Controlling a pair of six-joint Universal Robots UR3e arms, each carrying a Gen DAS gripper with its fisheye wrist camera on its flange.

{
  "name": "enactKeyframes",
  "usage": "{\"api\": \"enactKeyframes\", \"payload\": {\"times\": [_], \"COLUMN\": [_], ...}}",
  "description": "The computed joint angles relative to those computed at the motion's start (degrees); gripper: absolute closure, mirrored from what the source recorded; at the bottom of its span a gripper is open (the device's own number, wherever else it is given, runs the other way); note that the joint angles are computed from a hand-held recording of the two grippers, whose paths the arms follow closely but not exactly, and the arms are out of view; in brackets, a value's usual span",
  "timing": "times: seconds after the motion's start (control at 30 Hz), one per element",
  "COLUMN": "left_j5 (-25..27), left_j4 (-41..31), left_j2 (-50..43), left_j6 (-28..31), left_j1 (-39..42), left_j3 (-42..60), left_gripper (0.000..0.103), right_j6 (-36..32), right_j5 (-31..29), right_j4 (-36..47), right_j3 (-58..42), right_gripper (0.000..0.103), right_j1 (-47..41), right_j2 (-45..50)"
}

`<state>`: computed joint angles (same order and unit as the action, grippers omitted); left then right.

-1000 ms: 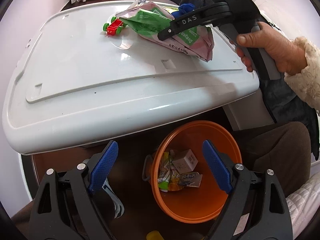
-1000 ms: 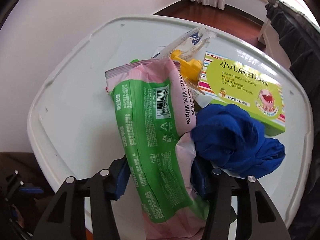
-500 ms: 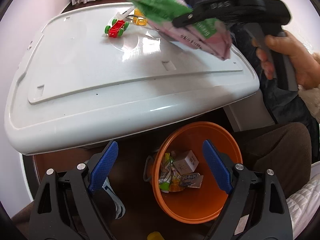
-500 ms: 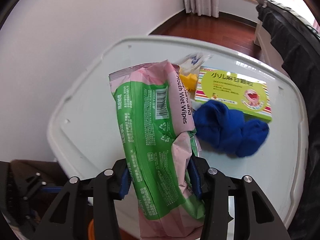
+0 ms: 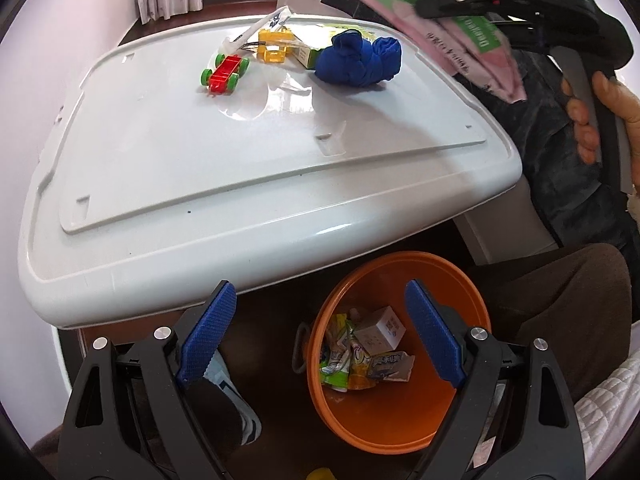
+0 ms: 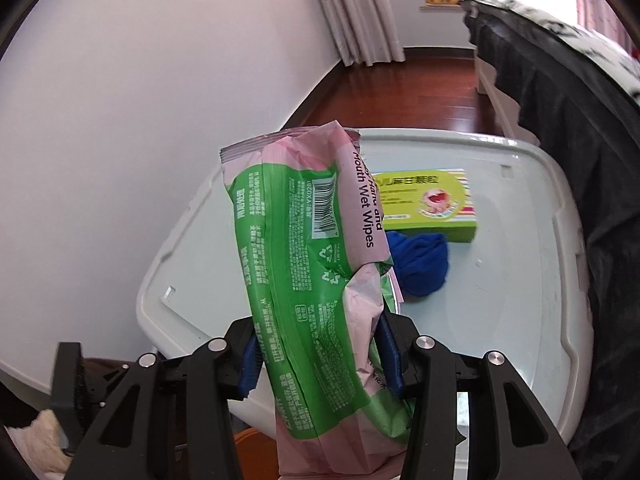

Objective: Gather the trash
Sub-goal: 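Lift the wipes pack with the right gripper while the left gripper reaches the red toy car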

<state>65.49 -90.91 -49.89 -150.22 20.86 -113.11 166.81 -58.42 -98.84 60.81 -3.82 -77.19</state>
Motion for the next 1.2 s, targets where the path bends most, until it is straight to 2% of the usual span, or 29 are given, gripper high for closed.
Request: {"api": "enactKeyframes", "payload": {"times": [0.1,0.3,0.6,0.73,0.97,1.03,1.2], "left_j5": [0.0,3.6,8.2,8.2,12.8,14.7,15.3], "left_j4": [1.3,10.5,27.2,29.4,29.8,28.7,27.1], "left_j2": [-1.9,-10.0,-32.7,-42.7,-59.0,-62.3,-65.0], "left_j6": [-1.3,-5.1,-13.1,-15.8,-17.5,-16.8,-14.8], "left_j1": [-1.1,-5.2,-10.3,-11.2,-13.7,-14.5,-14.7], "left_j3": [1.2,6.2,18.7,26.1,40.7,44.4,46.4], "left_gripper": [0.019,0.019,0.019,0.019,0.019,0.019,0.019], "right_j6": [-0.6,-1.4,-1.5,-1.1,-0.1,0.2,1.3], "right_j5": [-0.7,0.7,3.8,4.3,3.8,4.1,4.7], "right_j4": [-0.5,-1.7,-3.5,-4.2,-6.0,-6.7,-8.1], "right_j3": [1.5,7.6,17.2,19.0,18.8,18.3,17.9], "right_gripper": [0.056,0.055,0.055,0.055,0.055,0.055,0.054], "right_j1": [-1.8,-6.2,-11.8,-13.3,-14.2,-14.0,-13.5], "right_j2": [-1.5,-6.5,-13.9,-15.0,-14.0,-13.0,-11.5]}}
